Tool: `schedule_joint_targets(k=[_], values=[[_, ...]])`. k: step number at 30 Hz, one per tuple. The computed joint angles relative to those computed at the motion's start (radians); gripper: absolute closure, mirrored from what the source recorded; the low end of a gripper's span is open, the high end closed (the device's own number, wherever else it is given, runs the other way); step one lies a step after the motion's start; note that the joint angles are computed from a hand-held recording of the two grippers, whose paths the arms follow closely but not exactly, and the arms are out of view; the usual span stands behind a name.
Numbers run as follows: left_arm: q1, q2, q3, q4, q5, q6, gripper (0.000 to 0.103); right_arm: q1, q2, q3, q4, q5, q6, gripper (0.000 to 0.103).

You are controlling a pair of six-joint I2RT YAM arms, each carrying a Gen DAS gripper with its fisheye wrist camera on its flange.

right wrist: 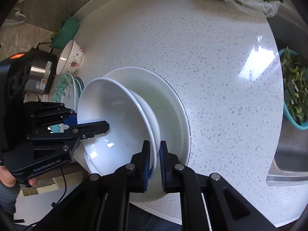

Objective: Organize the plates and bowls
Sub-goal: 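Lower the second white bowl into the large white bowl with both grippers, then open both grippers and pull them back from the nested bowls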

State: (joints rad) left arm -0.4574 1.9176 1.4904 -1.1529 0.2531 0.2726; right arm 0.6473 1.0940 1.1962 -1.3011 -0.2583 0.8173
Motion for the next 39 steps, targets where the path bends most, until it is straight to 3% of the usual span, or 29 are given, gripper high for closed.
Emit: schedule_joint_targets(k=[6, 13, 18, 23, 25, 33, 37, 39], values=[[-0.003, 0.001, 0.002, 0.019, 0.003, 0.011, 0.083, 0.048, 0.071, 0.048, -0.024, 0.06, 0.0, 0.093], [-0.017, 0.006, 0.007, 0.032, 0.011, 0.006, 0.076, 0.004, 0.071, 0.041, -0.026, 0.002, 0.014, 0.091], [-0.041, 0.001, 0.002, 0.038, 0.059, 0.001, 0.04, 0.021, 0.086, 0.067, -0.045, 0.001, 0.017, 0.085], [-0.037, -0.003, 0.006, 0.046, 0.078, -0.01, 0.037, 0.008, 0.102, 0.072, -0.048, -0.014, 0.002, 0.085], [-0.028, -0.012, 0.016, 0.045, 0.065, -0.007, 0.028, 0.005, 0.106, 0.087, -0.067, -0.008, -0.011, 0.084], [-0.005, -0.035, 0.038, 0.015, 0.095, -0.006, 0.02, -0.024, 0.099, 0.127, -0.111, -0.014, -0.051, 0.072], [0.023, -0.064, 0.06, -0.024, 0.138, -0.022, 0.02, -0.034, 0.092, 0.17, -0.167, -0.024, -0.071, 0.049], [0.053, -0.095, 0.078, -0.058, 0.175, -0.022, 0.02, -0.049, 0.082, 0.206, -0.207, -0.037, -0.086, 0.044]])
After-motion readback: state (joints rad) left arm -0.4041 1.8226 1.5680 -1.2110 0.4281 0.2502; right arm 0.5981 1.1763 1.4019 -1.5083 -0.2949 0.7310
